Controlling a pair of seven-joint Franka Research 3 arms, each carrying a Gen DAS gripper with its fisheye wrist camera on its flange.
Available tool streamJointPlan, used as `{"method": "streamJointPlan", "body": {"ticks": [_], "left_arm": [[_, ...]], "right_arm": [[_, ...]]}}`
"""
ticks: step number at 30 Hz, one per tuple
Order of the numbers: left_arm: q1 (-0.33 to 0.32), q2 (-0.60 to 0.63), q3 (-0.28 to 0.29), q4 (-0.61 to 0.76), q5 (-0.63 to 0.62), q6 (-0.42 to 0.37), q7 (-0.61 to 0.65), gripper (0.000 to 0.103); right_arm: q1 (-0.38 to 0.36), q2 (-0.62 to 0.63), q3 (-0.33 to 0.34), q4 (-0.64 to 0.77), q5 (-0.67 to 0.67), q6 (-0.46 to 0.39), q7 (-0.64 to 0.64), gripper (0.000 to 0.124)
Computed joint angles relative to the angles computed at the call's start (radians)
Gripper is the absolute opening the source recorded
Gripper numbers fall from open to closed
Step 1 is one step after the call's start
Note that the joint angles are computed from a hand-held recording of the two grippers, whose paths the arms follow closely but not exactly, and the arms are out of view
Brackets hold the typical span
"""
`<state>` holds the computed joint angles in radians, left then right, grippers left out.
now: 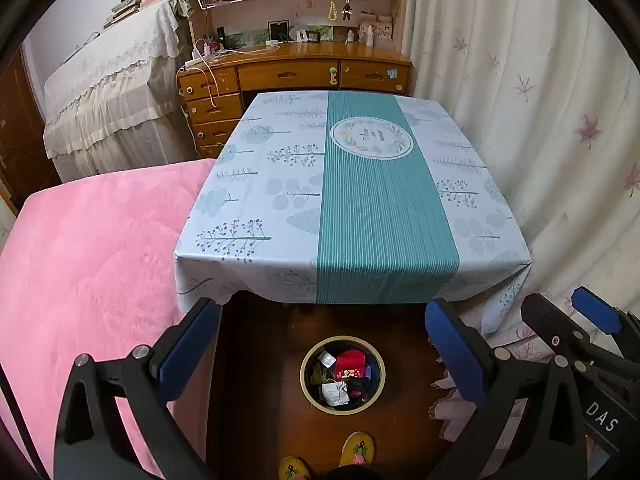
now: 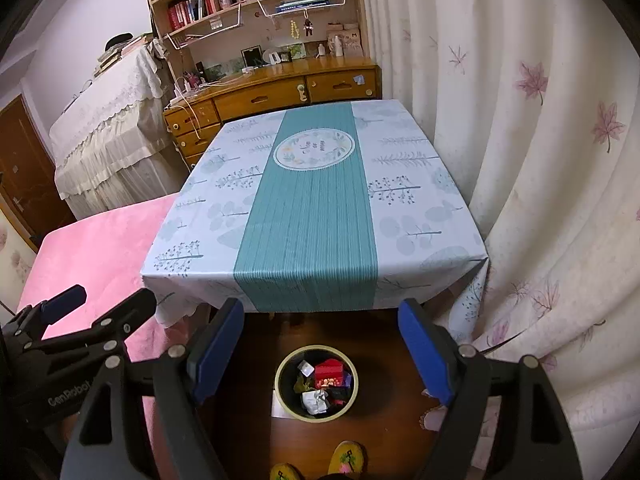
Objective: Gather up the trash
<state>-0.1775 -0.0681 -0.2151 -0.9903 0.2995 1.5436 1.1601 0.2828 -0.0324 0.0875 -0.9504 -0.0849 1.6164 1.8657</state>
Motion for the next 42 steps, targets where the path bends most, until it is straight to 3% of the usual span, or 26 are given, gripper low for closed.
{"method": "streamJointPlan", "body": {"ticks": [42], "left_arm": [[0.002,-0.019,0.004,-0.034,-0.021,-0.007,-0.008,0.101]], "right_arm": [[-0.008,-0.012,0.001,-0.026,0.005,0.001,0.002,0.08]]}}
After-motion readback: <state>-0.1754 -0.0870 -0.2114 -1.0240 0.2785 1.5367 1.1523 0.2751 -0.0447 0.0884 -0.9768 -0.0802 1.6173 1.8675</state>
